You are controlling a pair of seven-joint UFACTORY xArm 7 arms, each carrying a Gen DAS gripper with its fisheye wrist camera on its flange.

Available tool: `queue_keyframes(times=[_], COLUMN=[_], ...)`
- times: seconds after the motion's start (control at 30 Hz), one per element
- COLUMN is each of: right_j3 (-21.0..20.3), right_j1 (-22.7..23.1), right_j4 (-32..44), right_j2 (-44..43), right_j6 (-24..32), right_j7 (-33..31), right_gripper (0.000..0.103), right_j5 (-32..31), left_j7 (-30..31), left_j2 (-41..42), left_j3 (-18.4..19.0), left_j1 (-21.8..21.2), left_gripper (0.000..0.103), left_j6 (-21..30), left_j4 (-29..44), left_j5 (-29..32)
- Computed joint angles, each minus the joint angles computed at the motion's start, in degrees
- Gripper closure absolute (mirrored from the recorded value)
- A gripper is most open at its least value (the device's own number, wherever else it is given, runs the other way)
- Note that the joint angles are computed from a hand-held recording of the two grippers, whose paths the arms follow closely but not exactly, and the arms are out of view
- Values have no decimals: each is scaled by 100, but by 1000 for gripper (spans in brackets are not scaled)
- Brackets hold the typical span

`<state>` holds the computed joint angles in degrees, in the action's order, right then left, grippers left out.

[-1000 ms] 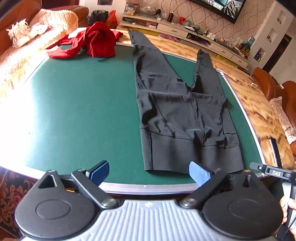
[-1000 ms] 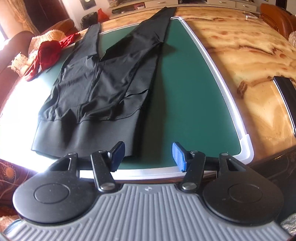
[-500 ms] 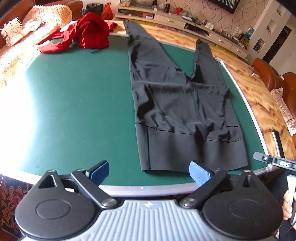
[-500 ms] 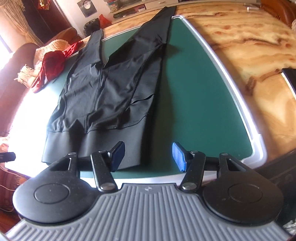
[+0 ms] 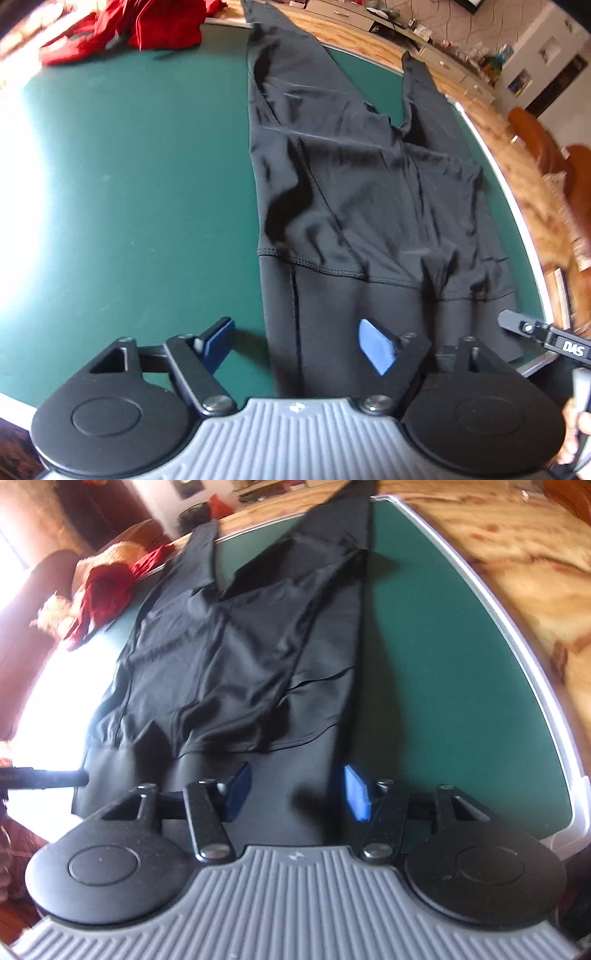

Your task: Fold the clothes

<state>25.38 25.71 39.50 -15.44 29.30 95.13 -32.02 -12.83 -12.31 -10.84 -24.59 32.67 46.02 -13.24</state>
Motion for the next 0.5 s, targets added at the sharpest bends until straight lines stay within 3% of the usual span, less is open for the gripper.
queue_keyframes(times=[0.03, 0.1, 0.23, 0.37, 0.5], right_j3=[60, 72, 81, 120, 54], right_j1=[-7, 6, -91, -129, -114], right_j4=[50, 3, -345, -455, -592], right_j2=[29, -25, -349, -583, -861], right_j6=[103, 142, -122, -90, -57], right_j7=[28, 114, 443, 283, -41], right_gripper=[62, 86, 94, 97, 97], right_j5=[-70, -137, -189, -83, 279], left_j7=[-123, -347, -522, -815, -559], left_j2=[-21, -58, -133, -215, -310], left_j3=[-68, -157, -137, -257, -74], left_j1=[27, 45, -78, -124, -291], left_gripper=[50, 62, 91, 92, 92], left_j6=[42, 166, 341, 403, 416], left_j4=[9, 31, 44, 52, -57], left_j5=[161, 381, 194, 356, -151])
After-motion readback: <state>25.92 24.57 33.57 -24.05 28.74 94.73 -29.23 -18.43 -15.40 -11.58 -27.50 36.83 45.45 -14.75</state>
